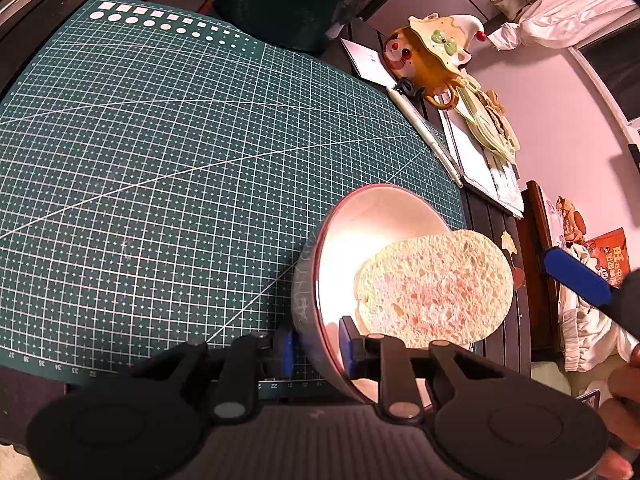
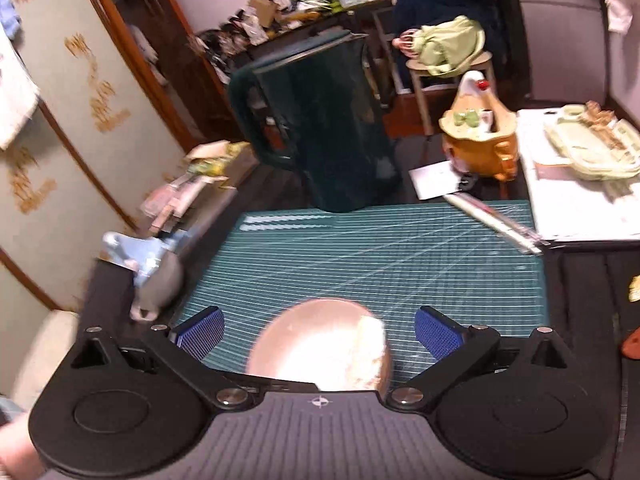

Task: Clean bowl
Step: 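Open the right gripper to leave the sponge inside the bowl, then withdraw the open right gripper away from the bowl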

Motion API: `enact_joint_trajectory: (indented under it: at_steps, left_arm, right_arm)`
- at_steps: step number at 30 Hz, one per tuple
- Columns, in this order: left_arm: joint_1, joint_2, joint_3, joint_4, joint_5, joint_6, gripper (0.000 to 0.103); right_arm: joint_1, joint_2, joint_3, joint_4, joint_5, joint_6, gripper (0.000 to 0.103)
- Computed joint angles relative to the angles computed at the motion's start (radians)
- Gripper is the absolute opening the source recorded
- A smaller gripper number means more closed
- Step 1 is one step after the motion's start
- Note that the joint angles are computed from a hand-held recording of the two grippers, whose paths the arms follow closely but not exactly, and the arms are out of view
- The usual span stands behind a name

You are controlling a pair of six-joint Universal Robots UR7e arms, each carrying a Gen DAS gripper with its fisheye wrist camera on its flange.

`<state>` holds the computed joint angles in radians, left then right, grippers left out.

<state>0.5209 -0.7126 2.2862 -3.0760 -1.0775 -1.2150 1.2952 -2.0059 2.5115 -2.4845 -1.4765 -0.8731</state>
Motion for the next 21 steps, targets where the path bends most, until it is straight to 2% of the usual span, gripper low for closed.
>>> enact_joint_trajectory:
  at_steps: [3,5,7,10,12,14,15,18,19,21]
  left_arm:
    - [0.000,-0.002,0.002,0.001,0.000,0.000,0.022]
    - [0.000,-0.003,0.001,0.002,0.000,0.001,0.022]
    - [0.001,-0.002,0.000,0.002,0.000,0.001,0.022]
    - [-0.001,-0.004,0.004,0.000,0.000,-0.002,0.022]
    - [0.000,-0.003,0.003,-0.002,0.000,0.000,0.022]
    - [0.000,-0.003,0.003,0.000,0.000,-0.002,0.022]
    - [-0.001,-0.004,0.004,0.000,0.000,-0.003,0.022]
    - [0.000,-0.005,0.003,-0.001,0.000,-0.003,0.022]
    - [0.000,-0.005,0.004,0.000,0.000,-0.003,0.022]
    - [-0.002,-0.006,0.009,-0.004,0.000,-0.005,0.022]
  right_arm:
    - [-0.014,-0.040,0.019,-0.033,0.040,-0.067,0.102]
    - [-0.013,-0.042,0.024,-0.044,0.037,-0.084,0.102]
    - [-0.026,-0.039,0.022,-0.038,0.053,-0.079,0.102]
    - [-0.073,-0.039,0.019,-0.005,0.116,-0.039,0.102]
    - [-0.057,-0.026,0.020,-0.025,0.087,-0.017,0.102]
    - [0.012,0.022,0.018,-0.089,-0.040,0.007,0.102]
    - [0.027,0.030,0.021,-0.107,-0.068,0.013,0.102]
    - [0.038,0.028,0.049,-0.184,-0.090,0.012,0.102]
    - [0.061,0.031,0.058,-0.221,-0.128,0.022,0.102]
    - [0.061,0.025,0.064,-0.226,-0.132,0.014,0.102]
